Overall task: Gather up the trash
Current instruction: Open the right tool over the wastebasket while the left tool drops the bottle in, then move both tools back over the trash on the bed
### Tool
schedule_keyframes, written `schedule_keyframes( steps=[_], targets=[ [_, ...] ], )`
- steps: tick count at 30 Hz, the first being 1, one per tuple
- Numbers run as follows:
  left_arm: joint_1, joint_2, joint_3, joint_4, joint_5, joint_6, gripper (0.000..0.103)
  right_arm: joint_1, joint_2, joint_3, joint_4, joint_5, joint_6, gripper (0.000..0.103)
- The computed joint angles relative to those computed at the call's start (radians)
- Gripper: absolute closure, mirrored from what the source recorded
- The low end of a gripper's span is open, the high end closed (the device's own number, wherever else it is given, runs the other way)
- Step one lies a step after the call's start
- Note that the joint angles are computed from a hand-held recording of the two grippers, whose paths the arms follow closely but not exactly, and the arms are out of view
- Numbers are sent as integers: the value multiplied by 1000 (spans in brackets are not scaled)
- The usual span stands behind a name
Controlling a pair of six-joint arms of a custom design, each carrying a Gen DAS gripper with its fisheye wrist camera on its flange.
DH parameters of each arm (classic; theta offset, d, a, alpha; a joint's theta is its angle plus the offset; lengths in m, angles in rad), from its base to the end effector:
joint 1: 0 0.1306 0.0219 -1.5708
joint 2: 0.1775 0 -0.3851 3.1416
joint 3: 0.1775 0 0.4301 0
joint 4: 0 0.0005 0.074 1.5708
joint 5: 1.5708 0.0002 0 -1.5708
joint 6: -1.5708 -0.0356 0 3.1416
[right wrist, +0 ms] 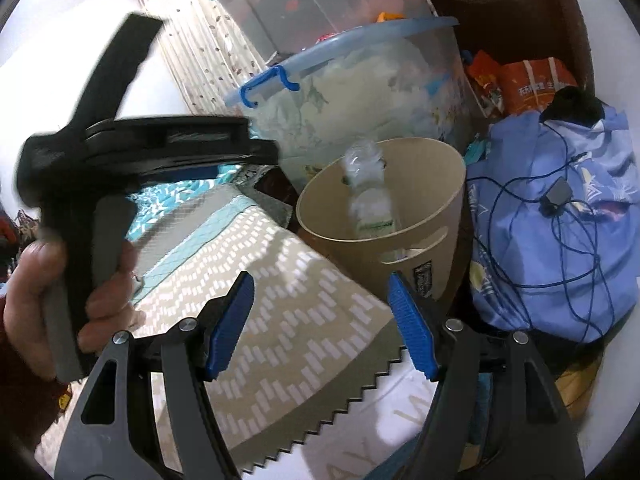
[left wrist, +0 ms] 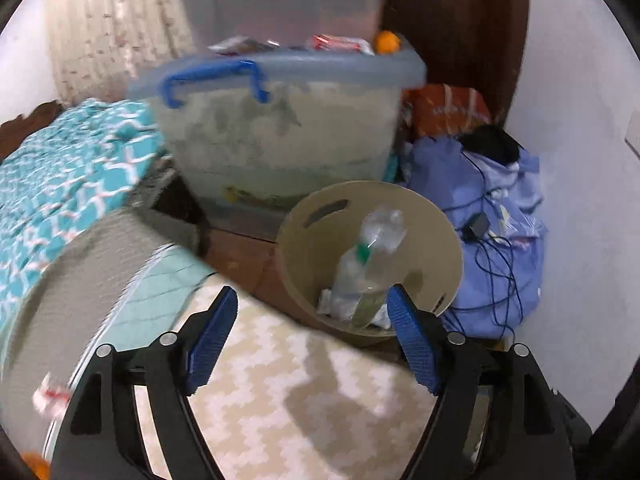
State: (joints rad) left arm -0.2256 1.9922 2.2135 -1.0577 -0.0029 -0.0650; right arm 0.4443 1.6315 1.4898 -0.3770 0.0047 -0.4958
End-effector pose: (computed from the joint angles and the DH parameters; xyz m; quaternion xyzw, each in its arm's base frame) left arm 0.7133 -0.1641 0.4616 0.1346 0.9236 -0.0275 0.3580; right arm 0.5724 0.2717 0.3896 0.0235 0.8645 0.2256 0.4486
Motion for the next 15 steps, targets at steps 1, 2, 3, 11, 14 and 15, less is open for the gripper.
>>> schedule_keyframes(
  steps=[1,2,3,11,14,15],
  targets=[
    [7,-32,-45,21,-5,9,27,6,0,2,1,-4,4,32],
    [18,-79,-113,50,-20,22,27,13,-1,3,1,-6,9,32],
    [30,-125,-178,73,-42,34,27,19,-1,5,1,-8,12,32],
    [135,-422,-555,179,-148,114,26,111,1,37,-10,-27,69,32],
    [172,-511,-653,204,-183,130,25,151,4,54,-16,-22,98,32],
    [186,-539,-683,210,-191,137,24,161,6,60,-19,-21,106,32]
  ],
)
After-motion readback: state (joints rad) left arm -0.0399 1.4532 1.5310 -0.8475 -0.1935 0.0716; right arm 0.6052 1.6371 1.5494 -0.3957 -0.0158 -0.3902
